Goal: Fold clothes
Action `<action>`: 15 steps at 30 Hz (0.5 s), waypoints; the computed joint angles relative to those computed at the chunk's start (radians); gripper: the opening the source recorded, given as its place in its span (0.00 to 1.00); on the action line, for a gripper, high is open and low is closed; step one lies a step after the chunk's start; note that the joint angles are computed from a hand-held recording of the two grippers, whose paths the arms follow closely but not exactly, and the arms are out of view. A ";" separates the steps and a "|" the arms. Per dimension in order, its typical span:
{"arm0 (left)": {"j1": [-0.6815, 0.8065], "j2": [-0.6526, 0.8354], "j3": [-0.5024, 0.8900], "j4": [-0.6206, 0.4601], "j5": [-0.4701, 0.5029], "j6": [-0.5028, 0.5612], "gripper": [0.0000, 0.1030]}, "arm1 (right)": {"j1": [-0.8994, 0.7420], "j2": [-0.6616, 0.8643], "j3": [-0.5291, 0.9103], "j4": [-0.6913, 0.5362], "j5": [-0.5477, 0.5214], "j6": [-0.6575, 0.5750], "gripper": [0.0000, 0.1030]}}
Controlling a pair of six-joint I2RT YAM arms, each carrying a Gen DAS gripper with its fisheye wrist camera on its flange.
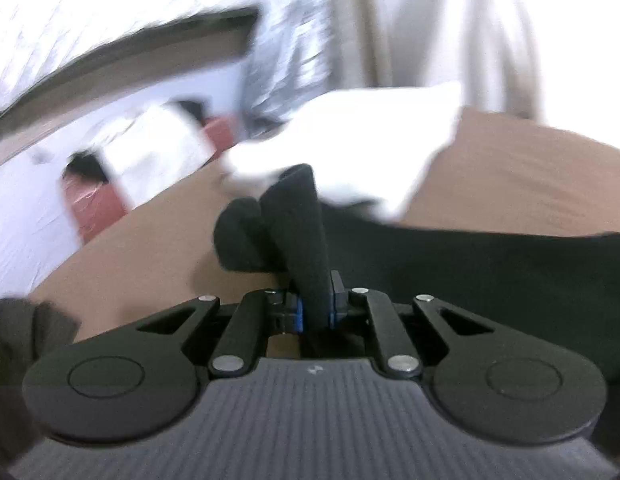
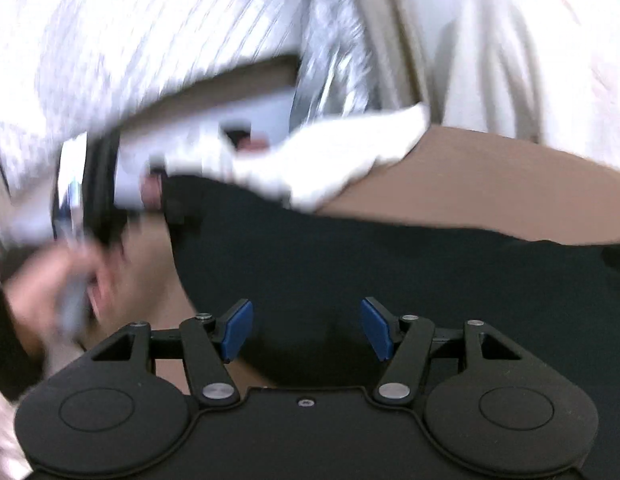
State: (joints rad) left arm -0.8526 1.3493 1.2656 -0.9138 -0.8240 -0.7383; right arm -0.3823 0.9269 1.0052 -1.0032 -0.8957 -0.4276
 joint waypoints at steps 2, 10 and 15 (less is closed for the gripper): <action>-0.070 0.032 0.049 0.054 0.000 0.028 0.09 | -0.175 0.154 0.135 -0.171 -0.124 -0.128 0.64; -0.214 0.287 0.197 0.378 0.332 0.164 0.09 | -0.445 0.358 0.100 -0.078 -0.319 0.000 0.66; -0.135 0.529 0.313 0.293 0.630 0.087 0.28 | -0.441 0.452 0.105 -0.131 -0.282 -0.018 0.66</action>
State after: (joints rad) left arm -0.9879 1.8784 1.5782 -0.6209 -0.1940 -0.6517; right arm -0.8236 1.3788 1.1102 -1.1340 -1.1776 -0.4454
